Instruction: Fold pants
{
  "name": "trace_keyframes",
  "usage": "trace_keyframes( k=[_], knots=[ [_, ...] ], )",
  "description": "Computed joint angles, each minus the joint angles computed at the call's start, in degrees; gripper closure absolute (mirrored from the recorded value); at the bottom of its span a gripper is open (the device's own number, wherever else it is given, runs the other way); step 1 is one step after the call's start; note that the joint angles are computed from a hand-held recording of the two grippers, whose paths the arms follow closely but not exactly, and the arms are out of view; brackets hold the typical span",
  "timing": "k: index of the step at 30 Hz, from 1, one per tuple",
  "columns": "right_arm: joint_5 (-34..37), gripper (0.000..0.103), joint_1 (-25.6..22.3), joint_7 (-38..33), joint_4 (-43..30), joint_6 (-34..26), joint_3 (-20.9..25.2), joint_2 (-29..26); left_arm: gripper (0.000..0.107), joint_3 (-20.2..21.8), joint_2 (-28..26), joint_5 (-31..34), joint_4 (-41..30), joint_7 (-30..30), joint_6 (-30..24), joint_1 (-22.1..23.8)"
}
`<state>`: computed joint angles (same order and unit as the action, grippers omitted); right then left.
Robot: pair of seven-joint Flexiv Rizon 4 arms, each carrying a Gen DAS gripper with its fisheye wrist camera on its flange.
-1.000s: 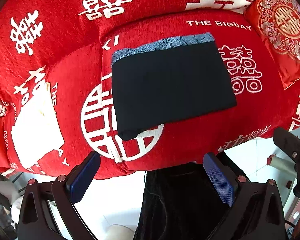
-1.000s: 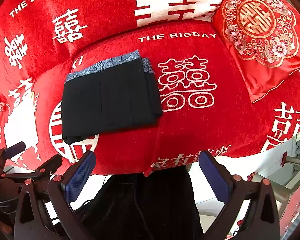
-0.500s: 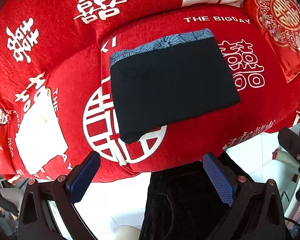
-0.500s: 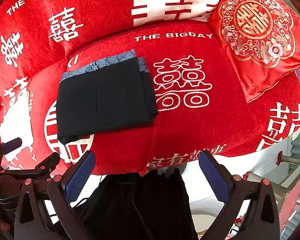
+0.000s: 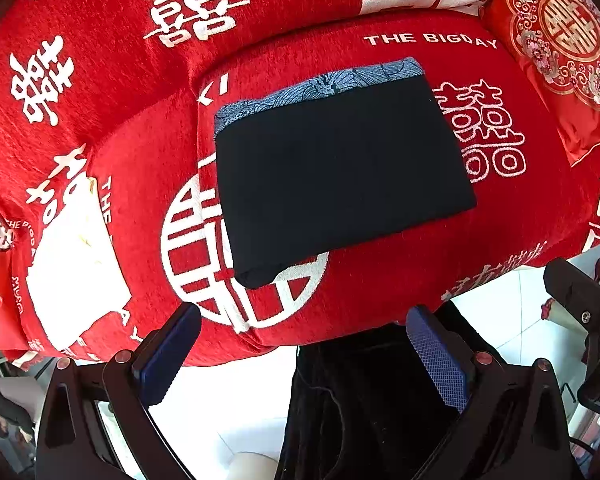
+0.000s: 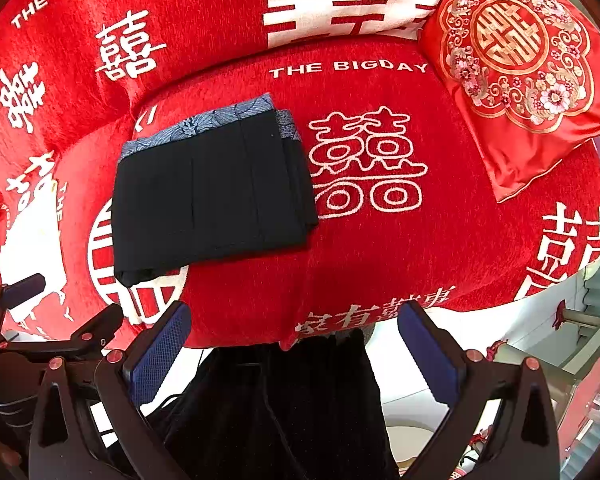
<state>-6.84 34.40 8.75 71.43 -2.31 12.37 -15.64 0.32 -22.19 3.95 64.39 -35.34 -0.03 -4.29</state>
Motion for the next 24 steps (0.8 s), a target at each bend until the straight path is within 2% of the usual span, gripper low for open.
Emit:
trace_keyframes(
  k=[15,24],
  knots=[
    [-0.08,0.000,0.31,-0.20,-1.03,-0.28,-0.19,-0.83,0.004,0.10,-0.02,0.55,0.07,0.13,-0.68,-0.07],
    [-0.07,0.000,0.38,0.00,-0.81,-0.32,-0.14,-0.70,0.004,-0.22,-0.04,-1.26,0.06,0.48,-1.21,0.51]
  ],
)
